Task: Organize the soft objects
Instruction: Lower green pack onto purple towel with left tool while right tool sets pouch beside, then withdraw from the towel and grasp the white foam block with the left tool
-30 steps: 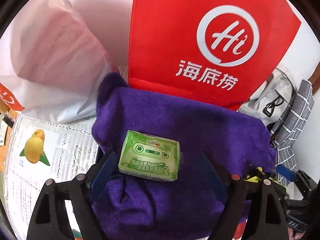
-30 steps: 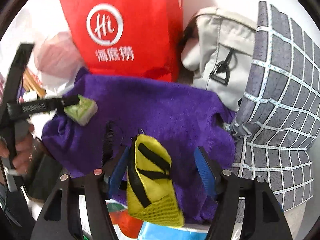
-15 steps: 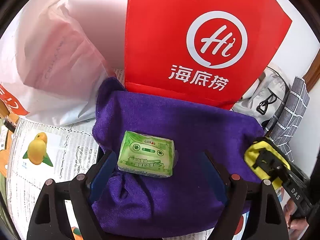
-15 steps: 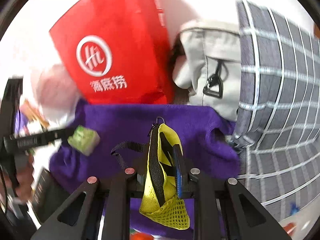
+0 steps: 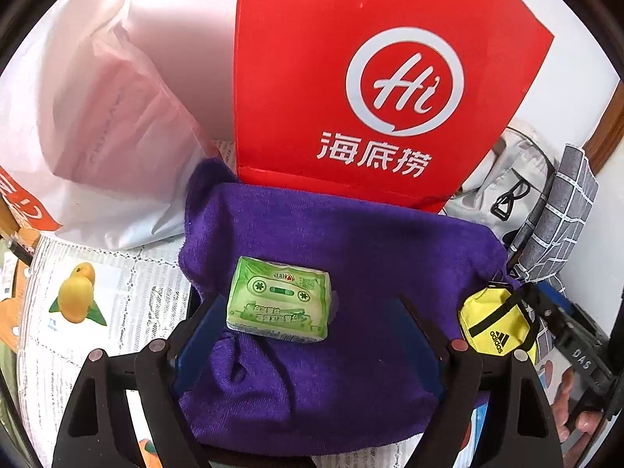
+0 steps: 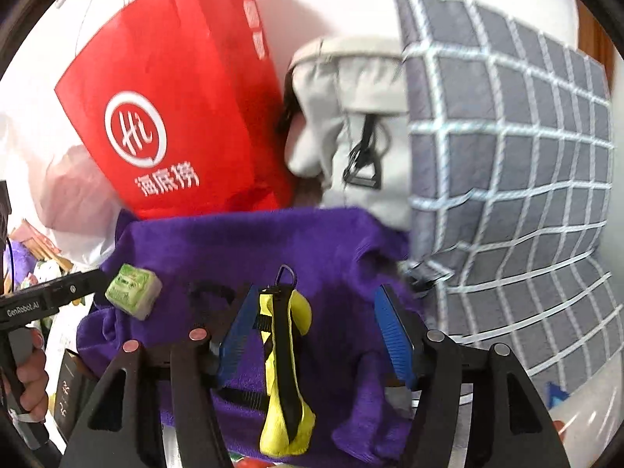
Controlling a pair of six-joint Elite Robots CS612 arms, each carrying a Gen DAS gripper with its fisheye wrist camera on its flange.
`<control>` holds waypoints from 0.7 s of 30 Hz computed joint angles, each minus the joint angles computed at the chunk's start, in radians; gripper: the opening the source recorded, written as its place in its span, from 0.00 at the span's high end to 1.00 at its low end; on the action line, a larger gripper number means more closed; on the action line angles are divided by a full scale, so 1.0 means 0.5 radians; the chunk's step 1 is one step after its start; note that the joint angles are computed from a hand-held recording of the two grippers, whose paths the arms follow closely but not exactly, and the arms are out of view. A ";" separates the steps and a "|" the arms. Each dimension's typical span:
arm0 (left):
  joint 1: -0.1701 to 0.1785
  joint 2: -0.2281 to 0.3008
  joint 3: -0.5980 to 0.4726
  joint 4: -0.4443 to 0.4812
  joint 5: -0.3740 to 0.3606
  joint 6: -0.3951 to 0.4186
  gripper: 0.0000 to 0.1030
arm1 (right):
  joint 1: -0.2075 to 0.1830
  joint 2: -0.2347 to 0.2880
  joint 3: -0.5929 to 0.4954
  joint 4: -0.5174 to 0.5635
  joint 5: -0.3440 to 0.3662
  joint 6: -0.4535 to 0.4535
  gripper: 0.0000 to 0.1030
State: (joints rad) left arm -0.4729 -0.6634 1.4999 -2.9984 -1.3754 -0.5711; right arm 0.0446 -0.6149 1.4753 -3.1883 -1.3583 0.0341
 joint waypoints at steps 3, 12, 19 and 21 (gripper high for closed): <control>-0.010 -0.034 0.042 -0.040 0.031 0.017 0.18 | -0.003 -0.048 0.063 -0.072 -0.014 -0.035 0.40; -0.058 -0.166 0.278 -0.273 0.100 -0.015 0.18 | 0.043 -0.189 0.325 -0.172 -0.061 -0.257 0.35; -0.095 -0.331 0.542 -0.263 0.083 -0.124 0.18 | 0.036 -0.330 0.631 -0.230 -0.019 -0.352 0.35; -0.107 -0.371 0.613 -0.263 0.095 -0.161 0.18 | 0.021 -0.371 0.727 -0.241 0.051 -0.368 0.34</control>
State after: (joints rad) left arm -0.5265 -0.8489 1.8065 -3.1297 -1.3281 -0.6519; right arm 0.0552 -0.8006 1.8388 -3.3089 -1.3327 -0.1499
